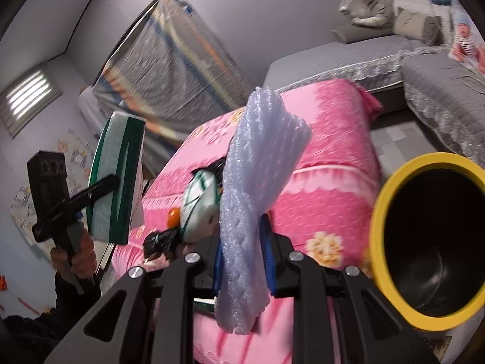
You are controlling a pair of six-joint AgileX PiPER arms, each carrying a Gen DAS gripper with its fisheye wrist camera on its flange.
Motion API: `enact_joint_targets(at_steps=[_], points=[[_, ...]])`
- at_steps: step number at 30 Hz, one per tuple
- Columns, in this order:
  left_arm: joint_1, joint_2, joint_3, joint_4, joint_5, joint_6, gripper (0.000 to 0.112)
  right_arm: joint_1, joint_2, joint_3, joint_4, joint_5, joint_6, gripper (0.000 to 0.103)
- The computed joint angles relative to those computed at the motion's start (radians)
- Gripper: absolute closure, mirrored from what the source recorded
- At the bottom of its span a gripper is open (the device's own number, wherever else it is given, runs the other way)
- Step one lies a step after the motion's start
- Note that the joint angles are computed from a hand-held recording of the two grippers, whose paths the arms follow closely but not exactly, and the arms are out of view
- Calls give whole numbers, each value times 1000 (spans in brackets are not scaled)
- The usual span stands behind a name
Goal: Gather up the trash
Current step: 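Carry the foam net and carton to the yellow bin and release both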
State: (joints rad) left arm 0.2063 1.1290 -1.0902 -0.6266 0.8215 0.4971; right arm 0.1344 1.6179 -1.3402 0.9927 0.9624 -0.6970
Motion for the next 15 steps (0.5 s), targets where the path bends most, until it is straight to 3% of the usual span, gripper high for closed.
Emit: enact_joint_targets(at_steps=[3, 10, 15], points=[[-143, 57, -29, 66, -77, -84, 38, -82, -27, 27, 15, -29, -11, 83], [-405, 294, -196, 113, -173, -175, 38, -230, -79, 95, 23, -143, -35, 83], [-505, 501, -379, 112, -177, -195, 38, -295, -63, 122, 14, -199, -38, 83]])
